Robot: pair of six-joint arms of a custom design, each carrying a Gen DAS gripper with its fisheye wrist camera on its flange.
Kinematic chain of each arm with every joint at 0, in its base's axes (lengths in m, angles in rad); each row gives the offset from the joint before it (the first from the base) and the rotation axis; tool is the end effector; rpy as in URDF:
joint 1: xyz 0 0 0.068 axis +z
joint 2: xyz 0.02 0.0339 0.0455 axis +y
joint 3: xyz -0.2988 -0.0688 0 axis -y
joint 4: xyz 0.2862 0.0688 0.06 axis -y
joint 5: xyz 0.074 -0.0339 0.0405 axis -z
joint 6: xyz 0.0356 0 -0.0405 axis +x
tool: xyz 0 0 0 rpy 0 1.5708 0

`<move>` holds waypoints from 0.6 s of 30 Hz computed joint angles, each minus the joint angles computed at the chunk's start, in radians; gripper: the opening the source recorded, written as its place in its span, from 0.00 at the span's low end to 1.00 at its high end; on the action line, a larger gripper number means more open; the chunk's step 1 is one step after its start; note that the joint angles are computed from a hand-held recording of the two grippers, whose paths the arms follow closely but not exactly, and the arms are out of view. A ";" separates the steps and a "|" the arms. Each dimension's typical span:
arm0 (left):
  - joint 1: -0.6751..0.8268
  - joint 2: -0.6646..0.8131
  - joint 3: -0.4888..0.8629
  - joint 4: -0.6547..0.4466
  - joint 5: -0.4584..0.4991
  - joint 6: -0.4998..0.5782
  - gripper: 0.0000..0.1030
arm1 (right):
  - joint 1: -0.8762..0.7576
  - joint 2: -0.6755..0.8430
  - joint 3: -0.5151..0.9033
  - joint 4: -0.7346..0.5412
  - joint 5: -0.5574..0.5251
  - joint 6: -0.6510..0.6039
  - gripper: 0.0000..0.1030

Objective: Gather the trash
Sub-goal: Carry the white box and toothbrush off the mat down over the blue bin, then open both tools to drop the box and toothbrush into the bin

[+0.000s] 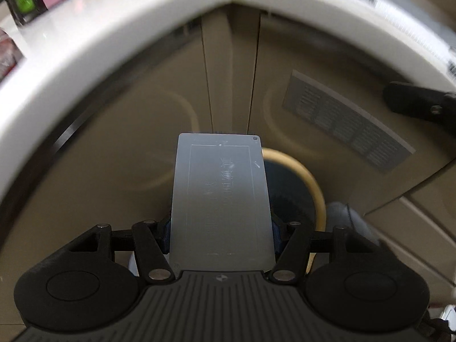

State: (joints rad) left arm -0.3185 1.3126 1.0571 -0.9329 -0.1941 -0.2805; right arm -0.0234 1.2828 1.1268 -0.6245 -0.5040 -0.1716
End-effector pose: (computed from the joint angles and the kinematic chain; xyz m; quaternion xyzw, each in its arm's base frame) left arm 0.2647 -0.0800 0.2871 0.0002 0.9773 0.0351 0.2088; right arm 0.3022 0.0101 0.3408 -0.1619 0.8842 0.1927 0.3934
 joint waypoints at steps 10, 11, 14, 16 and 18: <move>0.042 0.234 -0.047 0.092 0.094 0.054 1.00 | 0.066 0.173 -0.052 -0.011 0.194 0.027 0.14; 0.049 0.244 -0.049 0.089 0.105 0.062 1.00 | 0.068 0.189 -0.055 -0.014 0.197 0.036 0.26; 0.066 0.254 -0.046 0.067 0.110 0.065 1.00 | 0.074 0.201 -0.070 -0.009 0.208 0.062 0.50; 0.069 0.234 -0.050 0.057 0.099 0.057 1.00 | 0.078 0.193 -0.076 -0.011 0.205 0.061 0.59; 0.067 0.221 -0.038 0.036 0.086 0.052 1.00 | 0.086 0.174 -0.087 0.001 0.213 0.056 0.75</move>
State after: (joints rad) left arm -0.2517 1.5337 1.0193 -0.8965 -0.1082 -0.2284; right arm 0.0624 1.4571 1.0403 -0.6234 -0.2906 -0.1152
